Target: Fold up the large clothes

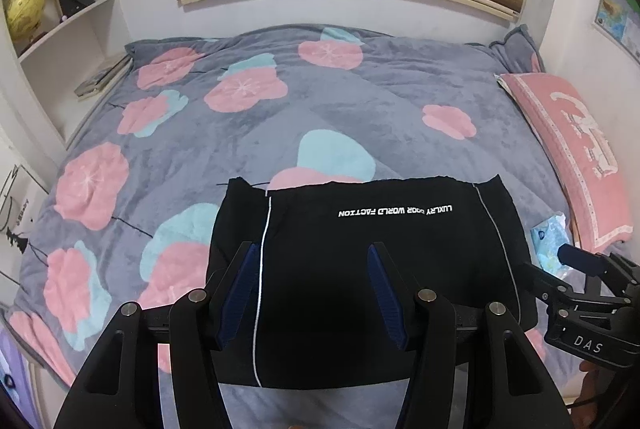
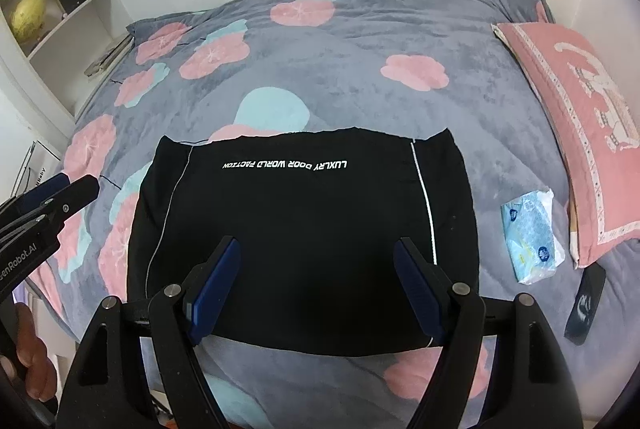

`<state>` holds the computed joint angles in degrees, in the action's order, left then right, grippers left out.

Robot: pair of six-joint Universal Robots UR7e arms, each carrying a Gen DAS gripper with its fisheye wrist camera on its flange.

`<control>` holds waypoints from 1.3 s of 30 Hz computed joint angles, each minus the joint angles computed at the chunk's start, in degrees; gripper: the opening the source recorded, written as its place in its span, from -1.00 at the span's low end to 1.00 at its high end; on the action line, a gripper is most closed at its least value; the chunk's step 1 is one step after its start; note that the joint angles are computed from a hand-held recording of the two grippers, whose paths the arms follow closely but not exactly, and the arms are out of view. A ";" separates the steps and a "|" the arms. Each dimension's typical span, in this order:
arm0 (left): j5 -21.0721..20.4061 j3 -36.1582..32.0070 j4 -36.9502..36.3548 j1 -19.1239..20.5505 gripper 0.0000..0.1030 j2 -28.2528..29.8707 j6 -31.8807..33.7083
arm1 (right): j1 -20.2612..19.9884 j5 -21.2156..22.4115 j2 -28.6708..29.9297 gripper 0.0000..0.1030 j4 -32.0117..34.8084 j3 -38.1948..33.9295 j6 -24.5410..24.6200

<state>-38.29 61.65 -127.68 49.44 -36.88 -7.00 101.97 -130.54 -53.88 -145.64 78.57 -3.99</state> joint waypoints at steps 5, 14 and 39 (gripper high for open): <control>0.28 0.28 0.03 0.18 0.13 -0.47 -0.54 | 0.39 -1.39 0.71 0.56 0.08 -0.95 -0.56; 6.53 -0.64 1.67 0.44 0.13 0.30 -0.17 | 0.04 -2.67 1.31 0.56 0.93 -1.75 -0.80; 7.22 -3.03 4.17 1.24 0.13 1.74 0.59 | -1.09 -3.25 2.41 0.56 2.04 -3.18 -2.23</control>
<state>-31.07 58.63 -123.51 50.69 -35.14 -6.41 100.89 -133.80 -51.47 -143.60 75.39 -6.22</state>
